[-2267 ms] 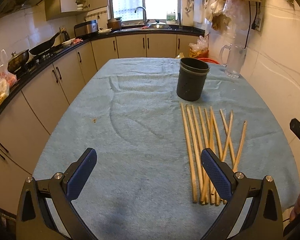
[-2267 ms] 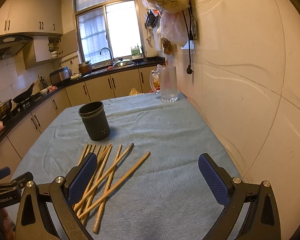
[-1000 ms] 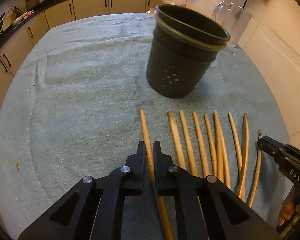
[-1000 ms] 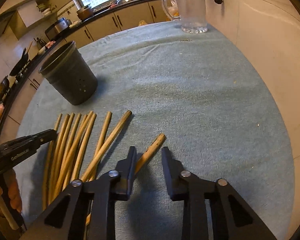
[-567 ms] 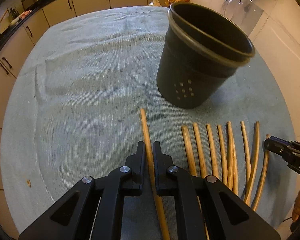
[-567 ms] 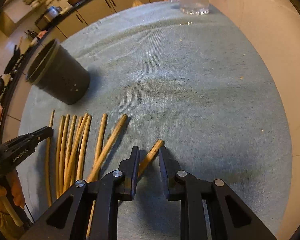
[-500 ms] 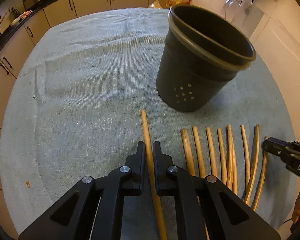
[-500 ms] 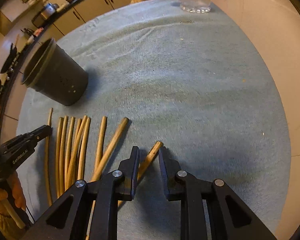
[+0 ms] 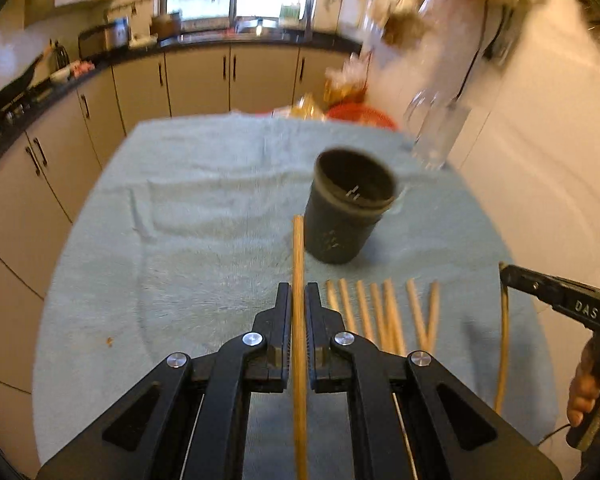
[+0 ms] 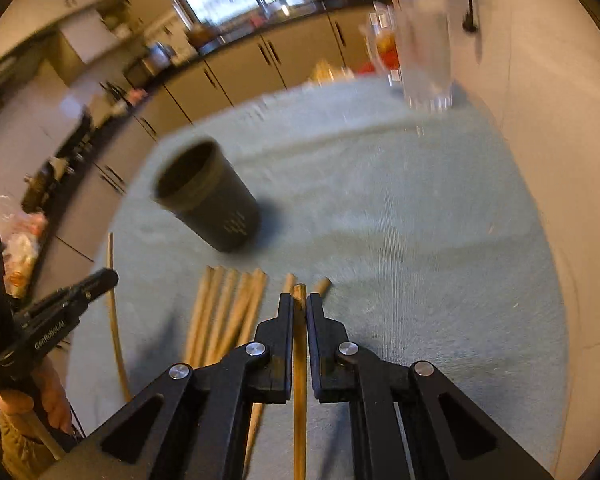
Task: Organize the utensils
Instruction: 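Lift both held chopsticks upright and carry them over the dark gray holder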
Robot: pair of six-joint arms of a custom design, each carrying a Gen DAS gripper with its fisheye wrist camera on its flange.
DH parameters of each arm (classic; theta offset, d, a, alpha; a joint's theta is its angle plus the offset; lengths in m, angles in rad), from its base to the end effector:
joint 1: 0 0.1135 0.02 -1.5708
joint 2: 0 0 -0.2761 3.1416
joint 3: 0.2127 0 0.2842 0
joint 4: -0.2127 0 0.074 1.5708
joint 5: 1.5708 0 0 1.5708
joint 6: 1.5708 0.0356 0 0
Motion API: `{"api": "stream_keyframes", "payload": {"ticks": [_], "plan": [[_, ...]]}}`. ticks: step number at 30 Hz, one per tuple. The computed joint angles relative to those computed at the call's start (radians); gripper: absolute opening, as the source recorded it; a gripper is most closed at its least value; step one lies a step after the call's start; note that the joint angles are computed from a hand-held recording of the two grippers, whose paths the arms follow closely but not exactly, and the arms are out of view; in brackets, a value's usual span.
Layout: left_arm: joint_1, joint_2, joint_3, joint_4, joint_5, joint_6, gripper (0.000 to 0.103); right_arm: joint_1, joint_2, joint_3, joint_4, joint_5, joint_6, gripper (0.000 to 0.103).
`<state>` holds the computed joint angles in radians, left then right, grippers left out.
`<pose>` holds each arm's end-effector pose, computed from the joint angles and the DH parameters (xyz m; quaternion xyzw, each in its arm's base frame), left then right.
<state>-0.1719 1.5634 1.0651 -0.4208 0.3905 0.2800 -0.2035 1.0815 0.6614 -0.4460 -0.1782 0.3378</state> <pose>0.3479 -0.0742 0.2245 0.2687 0.8918 -0.1666 0.3235 0.2353 -0.0421 0.2156 0.2204 0.9090 0.1064 0.3374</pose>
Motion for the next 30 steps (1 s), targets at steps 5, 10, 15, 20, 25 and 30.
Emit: {"api": "stream_keyframes", "payload": {"ticks": [5,10,15,20,25,30], "plan": [[0.056,-0.203,-0.118,0.028,0.089,0.022,0.006,0.063,-0.238,-0.01,-0.095,0.089,-0.01,0.007],[0.095,-0.395,-0.223,0.025,0.141,0.035,0.006,0.178,-0.422,-0.008,-0.192,0.213,0.0,0.007],[0.131,-0.493,-0.263,0.02,0.187,0.032,0.006,0.276,-0.519,0.001,-0.252,0.305,0.016,0.007],[0.137,-0.489,-0.22,0.007,0.217,-0.001,0.006,0.297,-0.524,0.025,-0.246,0.327,0.018,0.007],[0.122,-0.415,-0.119,-0.002,0.232,-0.042,0.006,0.201,-0.464,0.07,-0.178,0.245,-0.001,0.007],[0.071,-0.322,0.016,0.025,0.205,-0.113,0.006,0.126,-0.369,0.148,-0.073,0.187,0.0,0.007]]}}
